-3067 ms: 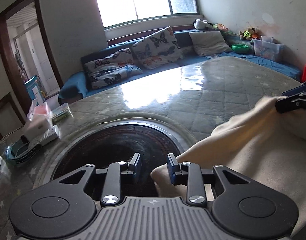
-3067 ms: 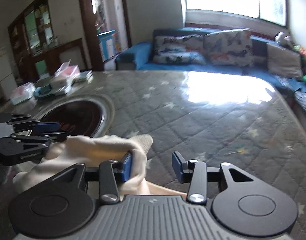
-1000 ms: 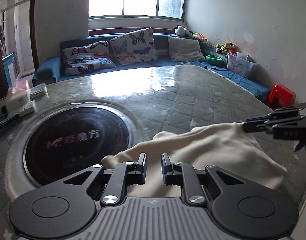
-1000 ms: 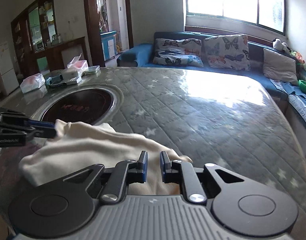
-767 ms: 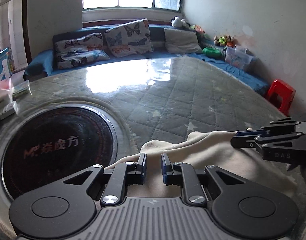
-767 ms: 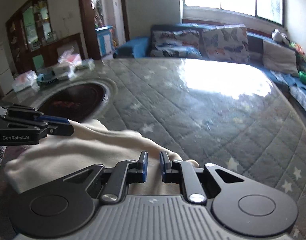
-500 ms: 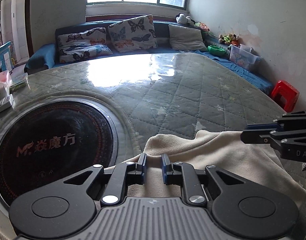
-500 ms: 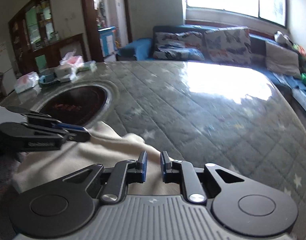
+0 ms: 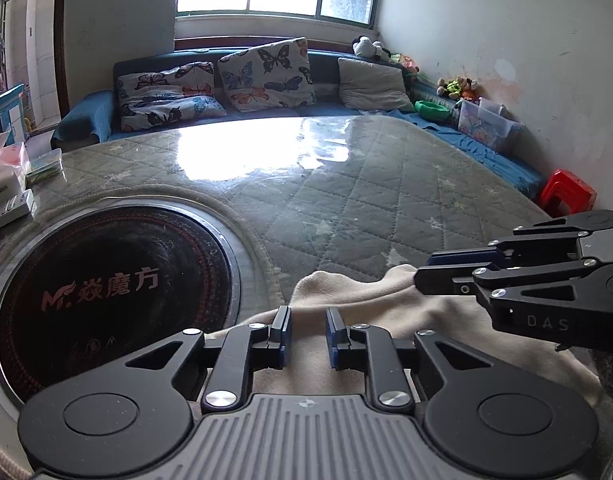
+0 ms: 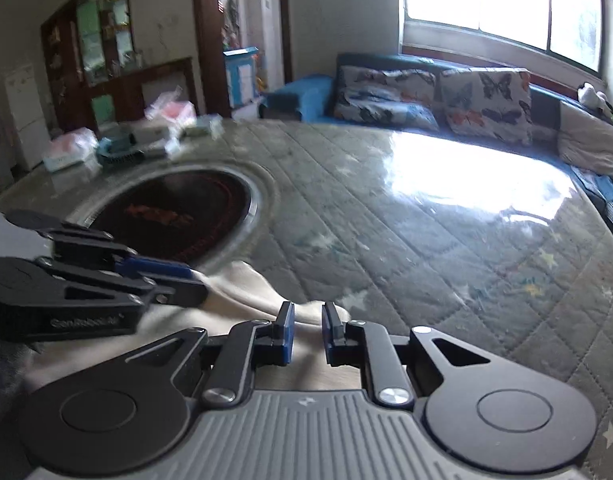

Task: Fold clothes

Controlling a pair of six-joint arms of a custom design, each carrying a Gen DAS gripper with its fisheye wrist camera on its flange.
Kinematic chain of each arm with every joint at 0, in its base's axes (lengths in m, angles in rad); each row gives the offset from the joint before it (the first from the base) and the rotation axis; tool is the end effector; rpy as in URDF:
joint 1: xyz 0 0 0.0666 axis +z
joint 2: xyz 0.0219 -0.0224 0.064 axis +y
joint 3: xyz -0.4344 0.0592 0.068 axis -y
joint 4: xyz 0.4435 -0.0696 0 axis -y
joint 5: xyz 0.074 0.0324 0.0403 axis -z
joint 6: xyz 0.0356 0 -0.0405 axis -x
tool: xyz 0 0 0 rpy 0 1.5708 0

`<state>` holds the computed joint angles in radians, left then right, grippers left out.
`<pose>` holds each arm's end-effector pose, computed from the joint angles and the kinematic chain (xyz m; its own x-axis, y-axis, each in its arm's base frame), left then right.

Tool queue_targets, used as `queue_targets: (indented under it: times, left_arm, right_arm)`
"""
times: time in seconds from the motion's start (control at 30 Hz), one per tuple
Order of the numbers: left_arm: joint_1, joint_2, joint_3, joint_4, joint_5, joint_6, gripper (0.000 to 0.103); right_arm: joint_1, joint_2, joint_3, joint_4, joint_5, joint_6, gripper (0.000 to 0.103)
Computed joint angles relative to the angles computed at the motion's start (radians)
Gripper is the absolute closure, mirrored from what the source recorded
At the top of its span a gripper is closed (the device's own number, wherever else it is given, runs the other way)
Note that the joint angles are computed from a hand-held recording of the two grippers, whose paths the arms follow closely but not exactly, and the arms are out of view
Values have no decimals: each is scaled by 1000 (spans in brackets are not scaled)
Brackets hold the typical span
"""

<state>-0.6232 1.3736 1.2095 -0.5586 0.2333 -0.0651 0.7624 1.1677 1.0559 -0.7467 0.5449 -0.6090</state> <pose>0.4191 -0.3119 0.4254 -0.4898 0.4300 -0.7584 0.7421 0.6622 -0.1038 0.3188 0.2784 0.4282 -0.6467 0.0589 -0.7605 0.0296 0.9982 0.0521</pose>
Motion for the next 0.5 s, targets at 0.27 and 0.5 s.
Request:
queue_targets:
  times: [0.27,0.5]
  left_arm:
    - [-15,-23,-40,25,-30,-34,82]
    - [-4,-40,-58,28,-23,-32,81]
  right_arm:
    - [44,38,16,8,-5,62,88]
    - [79,37,26,7,13,84,88]
